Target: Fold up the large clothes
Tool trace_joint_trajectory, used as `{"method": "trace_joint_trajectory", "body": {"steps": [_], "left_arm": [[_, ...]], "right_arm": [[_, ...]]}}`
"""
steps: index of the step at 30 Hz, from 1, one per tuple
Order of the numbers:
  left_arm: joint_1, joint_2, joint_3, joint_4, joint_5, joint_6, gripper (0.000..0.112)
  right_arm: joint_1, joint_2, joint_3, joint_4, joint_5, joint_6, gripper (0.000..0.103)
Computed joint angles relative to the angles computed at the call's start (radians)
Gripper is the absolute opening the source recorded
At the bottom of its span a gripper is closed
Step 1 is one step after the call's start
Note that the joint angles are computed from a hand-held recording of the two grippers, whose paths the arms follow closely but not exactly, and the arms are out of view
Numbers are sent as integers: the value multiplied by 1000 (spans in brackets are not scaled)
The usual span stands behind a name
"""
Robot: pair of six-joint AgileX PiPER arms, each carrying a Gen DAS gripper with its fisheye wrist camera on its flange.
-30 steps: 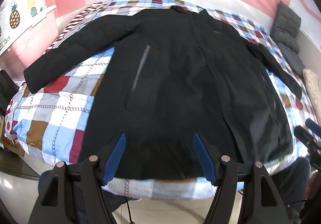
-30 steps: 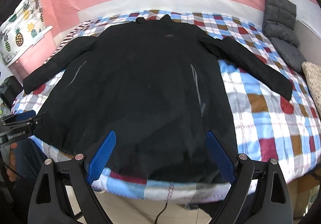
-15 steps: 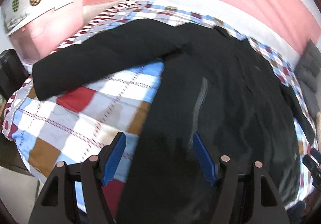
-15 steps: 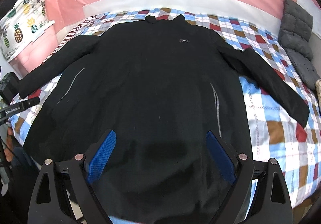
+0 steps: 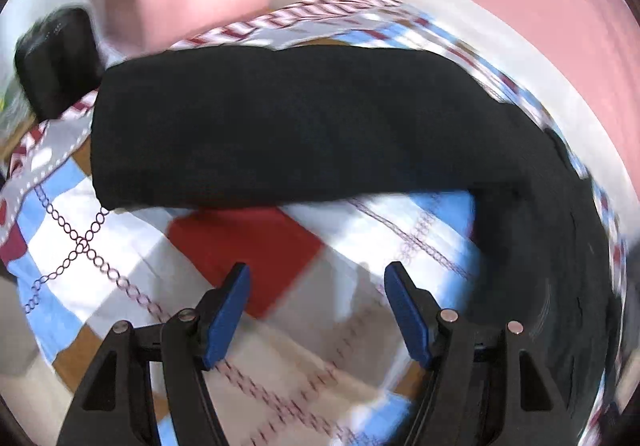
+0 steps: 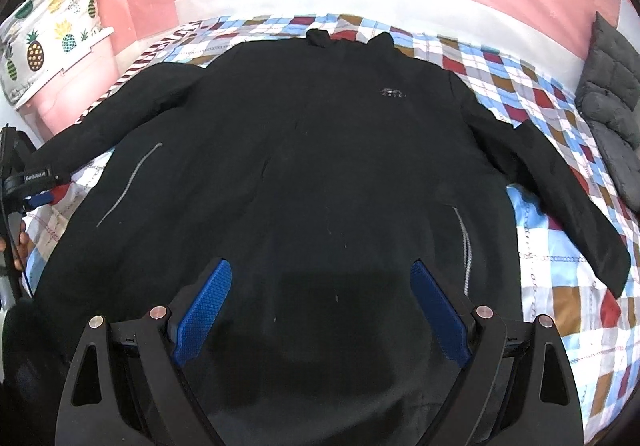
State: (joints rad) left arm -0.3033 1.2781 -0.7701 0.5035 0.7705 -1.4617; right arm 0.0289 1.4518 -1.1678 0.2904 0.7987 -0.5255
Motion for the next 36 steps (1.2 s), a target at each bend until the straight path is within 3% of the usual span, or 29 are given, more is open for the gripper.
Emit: {"method": "trace_joint_trajectory", "body": {"steps": [8,10,13,17,19,24,28,32,36], "left_arm": [[214,35,59,30,-196,-34,70],[224,56,55,72,-204,-77,70],[238,116,12,113,-187,-95,55],[219,139,-45,106,-127,-27,18],[180,146,-105,129,-45,4,13],[94,110,-274,173,104,97,10],[12,141,-504,215,204,206,9],[-78,249,-792,232,265,350,9],[-156,442,-1145,194,313,525,9]], "right_arm": [[20,85,-44,-38,-22,36,92],[26,102,-53,-46,-29,45,92],[29,123,-66,-50,-36,50,92],[28,134,-68,-53,-42,49,92],[23,138,-71,-53,-36,48,91],[-9,132,-74,-42,-36,29,91],[-50,123,-75,-6,-31,-11,91],[-93,110,-72,35,-27,-56,91],[-153,106,-74,81,-15,-96,91]]}}
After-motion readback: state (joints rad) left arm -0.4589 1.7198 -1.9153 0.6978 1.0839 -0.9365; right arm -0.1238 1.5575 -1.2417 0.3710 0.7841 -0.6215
